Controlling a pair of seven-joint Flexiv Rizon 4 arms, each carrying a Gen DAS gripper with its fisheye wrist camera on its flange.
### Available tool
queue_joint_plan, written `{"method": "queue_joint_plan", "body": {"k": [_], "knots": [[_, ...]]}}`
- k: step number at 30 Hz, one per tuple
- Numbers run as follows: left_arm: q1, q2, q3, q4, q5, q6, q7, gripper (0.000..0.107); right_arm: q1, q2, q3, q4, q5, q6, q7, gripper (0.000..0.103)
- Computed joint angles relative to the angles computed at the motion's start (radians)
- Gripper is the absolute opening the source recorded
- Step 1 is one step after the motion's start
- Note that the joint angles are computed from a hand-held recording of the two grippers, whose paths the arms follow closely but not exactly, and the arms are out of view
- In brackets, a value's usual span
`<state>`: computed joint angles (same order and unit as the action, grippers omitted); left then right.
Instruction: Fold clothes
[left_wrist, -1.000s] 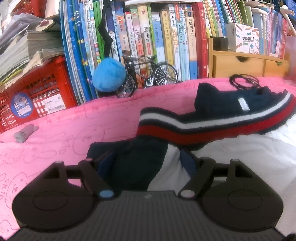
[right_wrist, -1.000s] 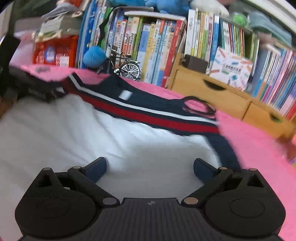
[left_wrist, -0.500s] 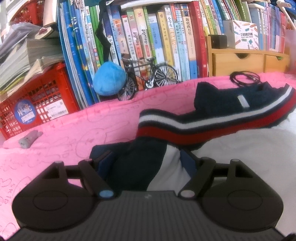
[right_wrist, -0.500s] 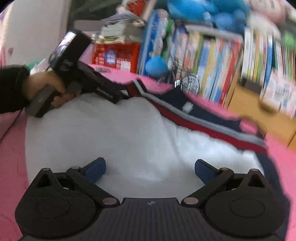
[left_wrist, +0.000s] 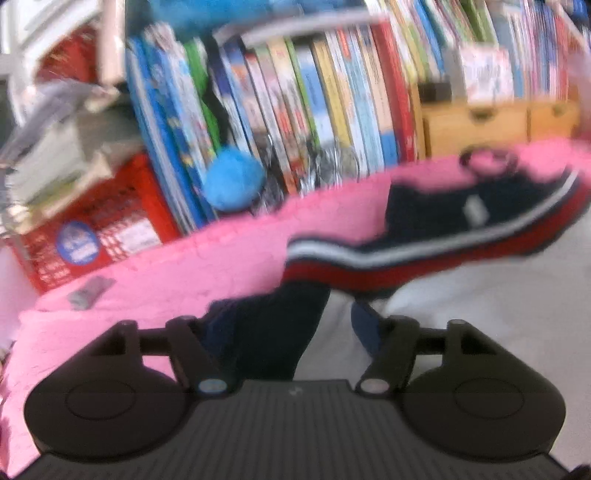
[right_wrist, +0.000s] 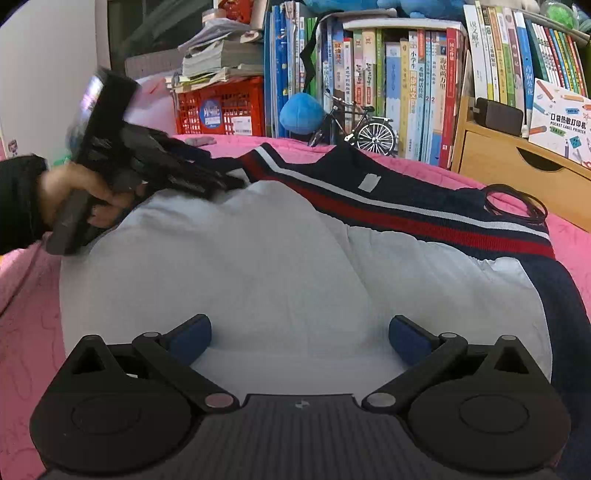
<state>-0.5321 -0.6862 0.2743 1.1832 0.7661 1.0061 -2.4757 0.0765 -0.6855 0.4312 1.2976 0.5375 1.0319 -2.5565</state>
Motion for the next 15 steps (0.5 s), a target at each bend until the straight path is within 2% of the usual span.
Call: {"method": "queue_joint_plan", "body": {"k": [2, 3, 6, 8, 11, 13, 15], "knots": [[0.004, 0.061, -0.029, 0.078, 0.007, 0.122, 0.02, 0.069, 0.001, -0.002, -0.002, -0.003, -0.001, -0.002, 0.001, 0.103], [0.004, 0.075, -0.048, 0.101, 0.002, 0.144, 0.068, 0.069, 0.001, -0.002, -0.002, -0.003, -0.001, -0.002, 0.001, 0.103], [0.019, 0.075, -0.113, 0.145, -0.062, 0.159, 0.234, 0.069, 0.001, 0.0, -0.002, -0.001, -0.001, -0.002, 0.002, 0.103], [0.016, 0.044, -0.119, 0.139, -0.114, 0.127, 0.287, 0.07, 0.001, 0.002, -0.002, 0.001, -0.001, -0.001, 0.002, 0.103], [-0.031, 0.003, -0.03, 0.131, -0.086, 0.164, 0.182, 0.071, 0.002, 0.004, -0.003, 0.005, 0.0, 0.001, 0.003, 0.103], [-0.06, 0.002, 0.018, 0.132, -0.066, 0.155, 0.127, 0.071, -0.001, 0.003, -0.001, 0.001, 0.0, -0.005, 0.0, 0.103], [-0.067, 0.015, 0.036, 0.147, -0.049, 0.147, 0.104, 0.071, 0.0, 0.004, -0.003, 0.002, 0.0, -0.005, 0.001, 0.103]]}}
